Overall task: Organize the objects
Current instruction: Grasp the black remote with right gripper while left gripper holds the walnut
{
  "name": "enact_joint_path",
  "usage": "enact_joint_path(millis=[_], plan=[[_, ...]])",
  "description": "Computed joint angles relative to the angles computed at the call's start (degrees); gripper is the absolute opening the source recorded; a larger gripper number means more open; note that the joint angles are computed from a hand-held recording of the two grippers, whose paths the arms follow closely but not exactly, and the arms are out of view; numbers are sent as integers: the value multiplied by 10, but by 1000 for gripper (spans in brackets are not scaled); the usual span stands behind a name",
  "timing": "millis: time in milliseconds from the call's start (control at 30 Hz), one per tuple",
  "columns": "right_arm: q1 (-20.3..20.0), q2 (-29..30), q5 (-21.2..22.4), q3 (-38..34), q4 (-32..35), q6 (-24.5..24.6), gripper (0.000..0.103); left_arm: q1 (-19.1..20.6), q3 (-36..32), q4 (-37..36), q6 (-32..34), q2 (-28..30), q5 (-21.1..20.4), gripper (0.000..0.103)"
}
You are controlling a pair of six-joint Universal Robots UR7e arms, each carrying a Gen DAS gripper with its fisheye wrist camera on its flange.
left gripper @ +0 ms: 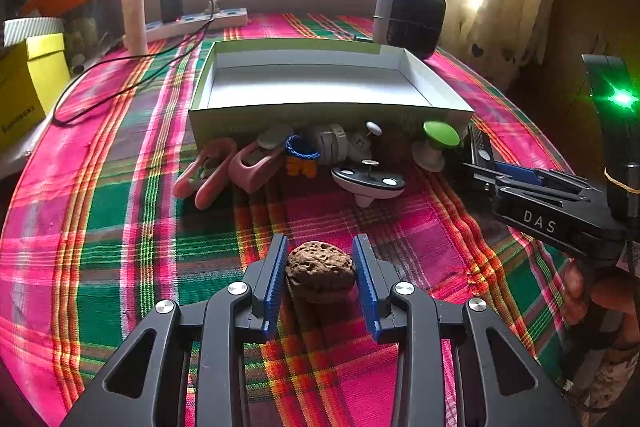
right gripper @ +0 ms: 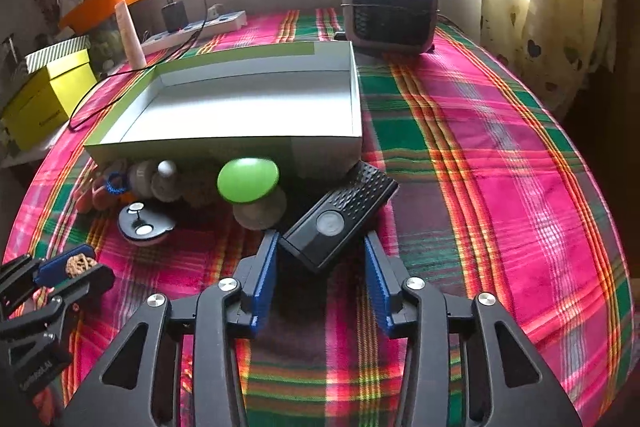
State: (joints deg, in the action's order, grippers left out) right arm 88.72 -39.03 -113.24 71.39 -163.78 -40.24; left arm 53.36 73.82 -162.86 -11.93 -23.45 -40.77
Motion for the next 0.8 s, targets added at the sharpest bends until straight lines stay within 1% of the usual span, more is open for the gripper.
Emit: enact_joint_path(millis=[267,333,433,567,800], plan=[[-5,-13,6,15,-3,-13,35,1,0,-2,0,0,-3,31],[-6,-19,7,23,-6,-20,31,1,0,-3,0,0,-4,31],[-8,-25,6,30,-10,-26,29,1,-1,-3,-1,1,-5,31],[-11,-31,5,36,-13,-23,28,1,-1,-2,0,1,-3,31],[-12,-28,13,25,4,-21,29,1,-1,-1,1,0,-1,32]])
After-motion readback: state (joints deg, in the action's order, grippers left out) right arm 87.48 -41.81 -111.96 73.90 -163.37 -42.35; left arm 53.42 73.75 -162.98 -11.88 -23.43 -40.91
